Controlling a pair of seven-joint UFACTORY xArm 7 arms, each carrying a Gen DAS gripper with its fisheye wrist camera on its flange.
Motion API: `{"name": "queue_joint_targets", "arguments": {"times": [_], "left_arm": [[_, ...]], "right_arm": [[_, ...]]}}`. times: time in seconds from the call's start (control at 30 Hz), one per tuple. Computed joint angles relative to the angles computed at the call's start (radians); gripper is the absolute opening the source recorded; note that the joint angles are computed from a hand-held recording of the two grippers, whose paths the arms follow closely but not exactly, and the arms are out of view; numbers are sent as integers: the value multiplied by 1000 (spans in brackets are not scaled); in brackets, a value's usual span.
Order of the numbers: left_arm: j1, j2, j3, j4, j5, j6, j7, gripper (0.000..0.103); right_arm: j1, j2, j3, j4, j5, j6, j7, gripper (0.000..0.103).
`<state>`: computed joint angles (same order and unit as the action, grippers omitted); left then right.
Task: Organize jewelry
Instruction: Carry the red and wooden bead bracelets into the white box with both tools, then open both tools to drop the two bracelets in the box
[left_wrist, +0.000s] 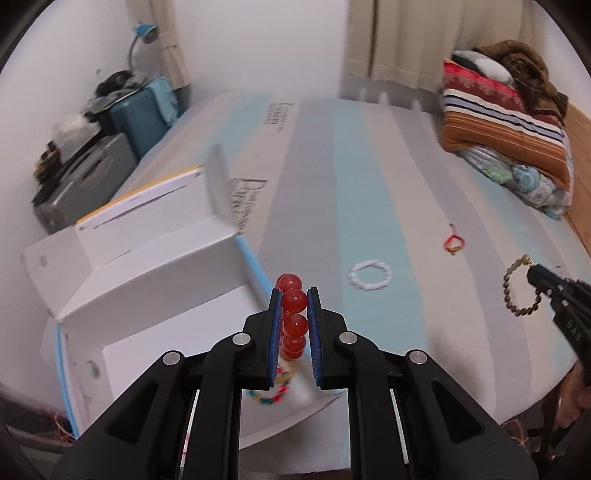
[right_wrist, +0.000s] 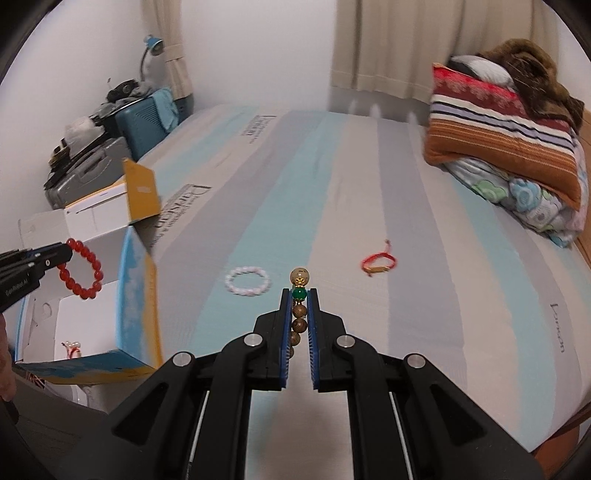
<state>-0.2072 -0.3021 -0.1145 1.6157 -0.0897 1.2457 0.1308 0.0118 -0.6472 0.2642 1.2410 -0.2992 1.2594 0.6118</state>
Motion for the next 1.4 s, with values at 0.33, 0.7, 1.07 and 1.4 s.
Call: {"name": "queue_joint_targets", "arguments": {"times": [0.33,0.7,1.07,1.4], "left_arm": [[72,-39,89,-53,-20,9,71,13],[170,-84,157,-143,-13,-23,92,13],[246,-81,219,-197,-32,-4,120,13],[300,-50,249,-209,-42,31,150,13]], "right_arm": [[49,189,96,151,-51,-16,70,7],[195,437,139,326,-166,-24,157,7],[375,641,101,472,-233,-19,205,7],[503,755,-3,538,-188,-11,203,7]]}}
